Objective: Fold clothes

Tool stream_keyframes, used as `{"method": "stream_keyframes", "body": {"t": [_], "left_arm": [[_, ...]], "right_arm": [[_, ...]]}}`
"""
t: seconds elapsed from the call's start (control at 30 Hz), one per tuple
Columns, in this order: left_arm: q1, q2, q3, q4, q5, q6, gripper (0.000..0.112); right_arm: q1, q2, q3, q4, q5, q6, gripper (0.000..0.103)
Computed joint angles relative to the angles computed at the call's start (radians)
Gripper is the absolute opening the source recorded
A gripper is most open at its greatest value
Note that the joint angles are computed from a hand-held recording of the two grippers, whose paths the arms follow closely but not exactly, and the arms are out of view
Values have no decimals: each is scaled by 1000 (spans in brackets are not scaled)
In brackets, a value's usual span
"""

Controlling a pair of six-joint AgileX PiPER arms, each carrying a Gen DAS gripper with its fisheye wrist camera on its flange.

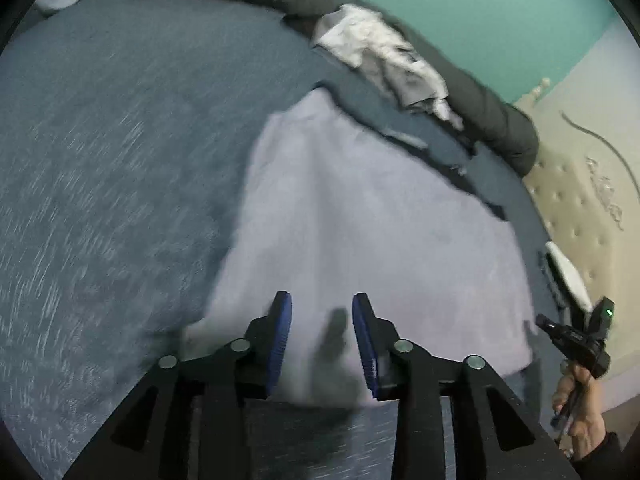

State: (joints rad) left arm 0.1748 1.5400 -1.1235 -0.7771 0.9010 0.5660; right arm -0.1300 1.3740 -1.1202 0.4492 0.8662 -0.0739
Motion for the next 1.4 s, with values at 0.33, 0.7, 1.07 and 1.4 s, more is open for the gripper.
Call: {"method": "stream_keyframes", "body": {"t": [0.33,0.7,1.07,1.4], "left_arm": [[-258,253,-305,152,-13,-196,38],[-261,363,-422,254,2,-232,38],[-187,278,-322,199,-44,-210,38],[-154,-8,-19,96,-143,-117,47]], "right_arm": [[197,228,-187,85,-37,-44,0],[204,332,-249,-74,-57,36,0],[93,195,-146,-99,-59,94,3],[417,14,-35,-58,-14,196,3]]}}
